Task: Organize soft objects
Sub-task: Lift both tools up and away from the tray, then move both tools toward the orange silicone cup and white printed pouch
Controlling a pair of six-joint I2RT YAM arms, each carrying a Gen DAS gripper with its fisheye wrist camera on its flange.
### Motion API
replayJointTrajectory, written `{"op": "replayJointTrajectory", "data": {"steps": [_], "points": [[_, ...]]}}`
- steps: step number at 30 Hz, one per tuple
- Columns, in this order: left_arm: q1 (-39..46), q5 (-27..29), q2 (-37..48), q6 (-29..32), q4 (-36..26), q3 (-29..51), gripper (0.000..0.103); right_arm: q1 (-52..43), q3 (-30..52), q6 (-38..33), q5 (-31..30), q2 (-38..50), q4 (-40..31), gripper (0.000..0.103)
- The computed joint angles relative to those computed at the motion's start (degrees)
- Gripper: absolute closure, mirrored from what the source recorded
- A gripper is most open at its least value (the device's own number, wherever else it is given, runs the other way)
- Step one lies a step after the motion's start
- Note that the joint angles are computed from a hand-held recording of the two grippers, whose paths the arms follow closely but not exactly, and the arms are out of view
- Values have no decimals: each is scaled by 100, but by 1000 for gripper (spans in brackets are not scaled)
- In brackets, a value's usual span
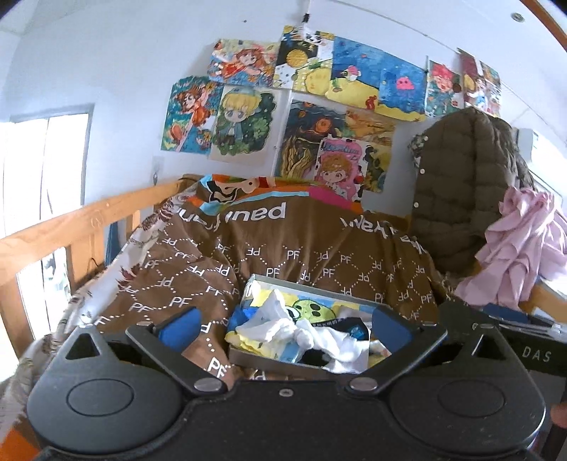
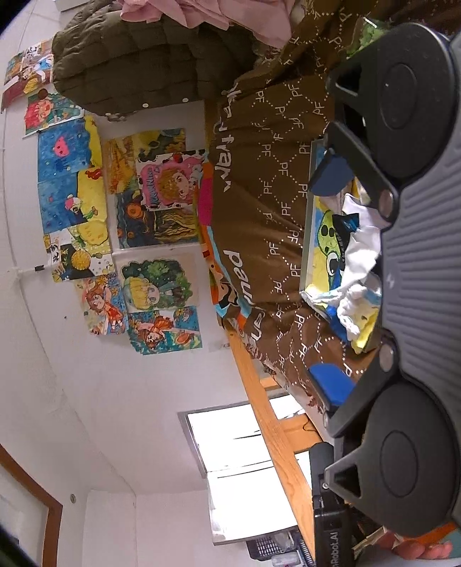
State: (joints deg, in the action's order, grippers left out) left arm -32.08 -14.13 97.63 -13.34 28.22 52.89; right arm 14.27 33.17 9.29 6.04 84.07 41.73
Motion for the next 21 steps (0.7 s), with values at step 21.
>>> {"op": "replayJointTrajectory", "data": {"steps": [21], "points": [[279,305,-410,-169,-771,-820,1,907,-824,-470,564,-165,-247,0]]}}
